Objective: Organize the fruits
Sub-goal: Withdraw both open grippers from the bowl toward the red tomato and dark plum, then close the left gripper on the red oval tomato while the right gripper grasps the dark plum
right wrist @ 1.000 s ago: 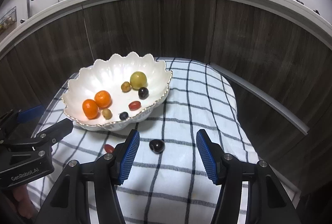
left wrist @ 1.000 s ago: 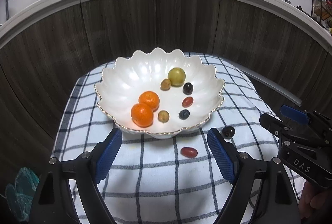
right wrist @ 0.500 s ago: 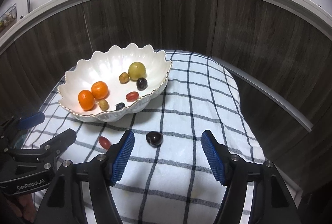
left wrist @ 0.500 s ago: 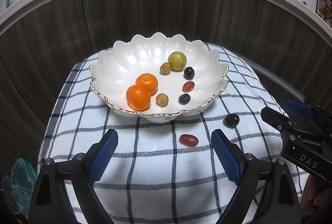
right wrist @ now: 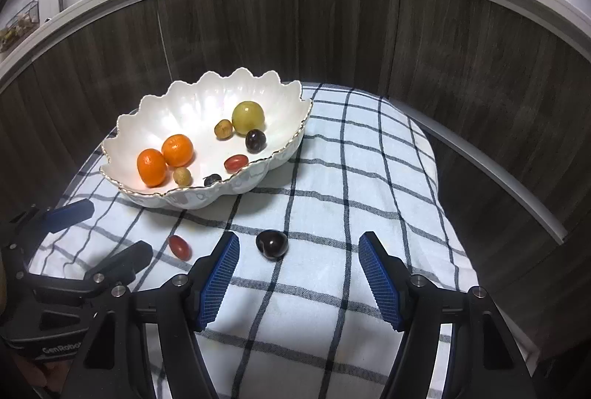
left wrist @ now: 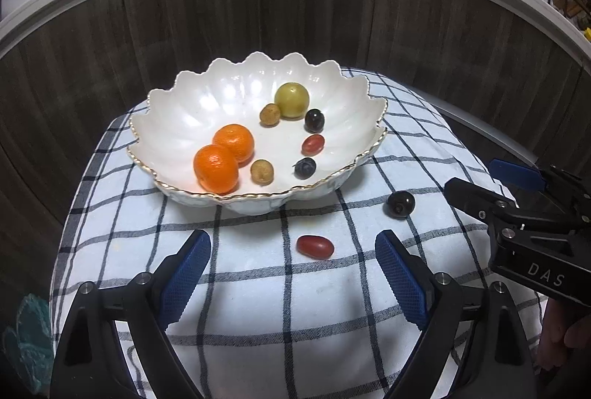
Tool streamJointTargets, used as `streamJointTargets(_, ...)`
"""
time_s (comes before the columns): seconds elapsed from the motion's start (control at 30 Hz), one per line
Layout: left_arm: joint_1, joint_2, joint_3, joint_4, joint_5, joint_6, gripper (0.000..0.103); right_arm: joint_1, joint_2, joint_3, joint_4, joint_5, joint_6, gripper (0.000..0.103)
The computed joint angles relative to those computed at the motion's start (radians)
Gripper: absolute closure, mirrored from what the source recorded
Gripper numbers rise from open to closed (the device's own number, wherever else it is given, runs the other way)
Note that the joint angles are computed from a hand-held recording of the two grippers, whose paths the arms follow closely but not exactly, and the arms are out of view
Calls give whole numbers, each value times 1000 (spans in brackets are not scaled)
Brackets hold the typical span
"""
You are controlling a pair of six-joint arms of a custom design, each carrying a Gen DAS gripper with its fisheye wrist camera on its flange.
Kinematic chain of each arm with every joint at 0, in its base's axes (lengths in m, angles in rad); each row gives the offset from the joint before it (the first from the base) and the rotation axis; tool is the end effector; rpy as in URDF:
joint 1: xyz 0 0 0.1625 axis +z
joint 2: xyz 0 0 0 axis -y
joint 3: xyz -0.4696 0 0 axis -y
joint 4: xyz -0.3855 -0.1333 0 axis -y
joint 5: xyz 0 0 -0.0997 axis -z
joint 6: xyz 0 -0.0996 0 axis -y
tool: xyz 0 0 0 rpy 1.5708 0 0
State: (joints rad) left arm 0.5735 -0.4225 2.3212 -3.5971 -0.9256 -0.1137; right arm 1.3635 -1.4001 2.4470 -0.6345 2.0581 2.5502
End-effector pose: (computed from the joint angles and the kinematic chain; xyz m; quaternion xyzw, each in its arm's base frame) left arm -0.2422 -0.3865 -0.0761 0.3864 0.8642 -0.2182 0.2369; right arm 0.0203 -0.3244 0.1649 0.0254 -0.8225 0.4109 0.3925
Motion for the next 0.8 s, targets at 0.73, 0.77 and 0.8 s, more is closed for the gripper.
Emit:
streamJointTargets(0.73, 75, 52, -76, 47, -77, 76, 37, -95, 80, -59, 42, -118, -51, 35)
streamJointTargets(0.77, 78, 53, -79, 54, -80, 75, 40, -97, 84, -63, 46, -121, -49, 35)
streamJointTargets(0.8, 82, 52, -80, 59, -85, 76, 41, -101, 89, -67, 51, -124, -46, 35)
